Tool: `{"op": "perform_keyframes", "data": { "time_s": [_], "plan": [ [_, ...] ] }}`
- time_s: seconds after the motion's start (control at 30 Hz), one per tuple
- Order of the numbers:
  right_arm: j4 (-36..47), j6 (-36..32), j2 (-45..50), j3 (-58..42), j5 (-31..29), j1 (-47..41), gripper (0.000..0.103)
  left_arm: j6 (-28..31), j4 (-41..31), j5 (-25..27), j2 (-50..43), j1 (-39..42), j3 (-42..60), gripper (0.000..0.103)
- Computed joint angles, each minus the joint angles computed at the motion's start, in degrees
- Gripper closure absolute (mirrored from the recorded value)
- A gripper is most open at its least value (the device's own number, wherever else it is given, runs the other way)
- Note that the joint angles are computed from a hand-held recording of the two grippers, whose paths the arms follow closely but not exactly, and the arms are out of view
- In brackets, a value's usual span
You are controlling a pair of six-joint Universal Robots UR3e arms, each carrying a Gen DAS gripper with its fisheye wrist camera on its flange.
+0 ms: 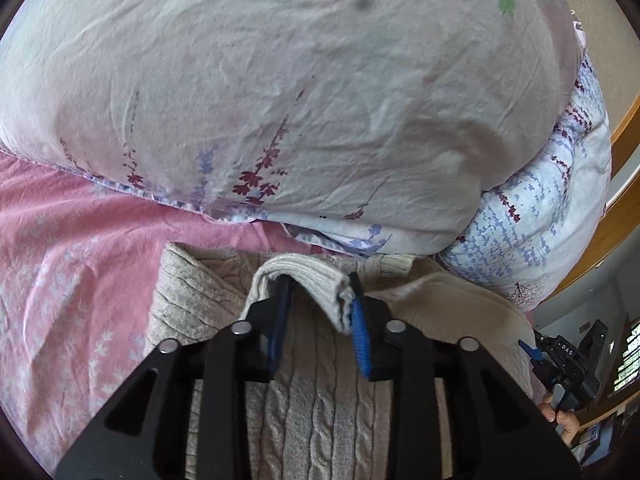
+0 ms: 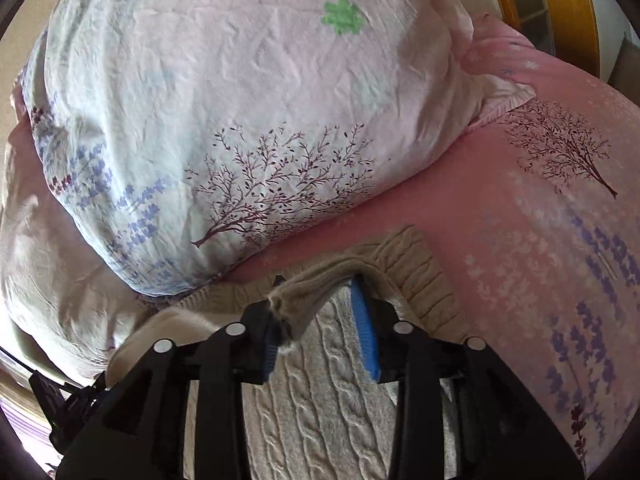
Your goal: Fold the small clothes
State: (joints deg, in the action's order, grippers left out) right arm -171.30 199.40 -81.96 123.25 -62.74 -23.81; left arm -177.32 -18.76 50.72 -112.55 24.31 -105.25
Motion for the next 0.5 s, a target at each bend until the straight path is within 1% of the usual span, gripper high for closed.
{"op": "perform_keyframes", "data": {
  "time_s": [0.03, 0.07, 0.1, 0.13, 0.2, 0.3, 0.33, 0.37, 0.4, 0.5],
  "plan": [
    [-0.3, -0.5, -1.7, 1.2, 0.6, -0.7, 0.054, 0.5, 0.5, -0.5, 1.4, 0.6, -1.3, 0.053],
    [-0.2, -1.4, -4.0, 2.8, 0.8, -1.5, 0.05, 1.3, 0.7, -1.1, 3.1, 1.3, -2.8, 0.045],
    [0.2, -2.7, -6.9, 4.7, 1.4, -2.7, 0.046, 2.6, 0.3, -2.0, 4.9, 2.4, -4.2, 0.043],
    [1.2, -4.2, -10.0, 6.8, 2.4, -4.3, 0.046, 4.5, -0.8, -3.3, 7.0, 3.6, -5.8, 0.042],
    [5.8, -9.0, -17.3, 11.2, 4.0, -8.3, 0.046, 8.9, -4.9, -5.4, 11.2, 6.4, -8.6, 0.041],
    [16.5, -18.1, -27.8, 16.6, 6.4, -14.8, 0.048, 17.3, -12.4, -7.5, 17.8, 10.6, -13.5, 0.041],
    [20.6, -21.5, -31.5, 18.4, 7.3, -17.2, 0.053, 20.2, -14.8, -7.4, 19.9, 11.8, -15.1, 0.041],
    [24.2, -24.4, -34.4, 19.6, 7.2, -18.6, 0.054, 22.5, -16.6, -6.8, 21.8, 12.6, -16.6, 0.041],
    [25.2, -26.1, -34.9, 20.3, 6.4, -18.9, 0.055, 23.9, -17.4, -5.7, 23.0, 12.8, -17.9, 0.042],
    [29.9, -30.8, -38.4, 22.8, 6.3, -20.7, 0.059, 25.6, -16.4, -2.8, 24.9, 13.1, -21.1, 0.043]
  ]
}}
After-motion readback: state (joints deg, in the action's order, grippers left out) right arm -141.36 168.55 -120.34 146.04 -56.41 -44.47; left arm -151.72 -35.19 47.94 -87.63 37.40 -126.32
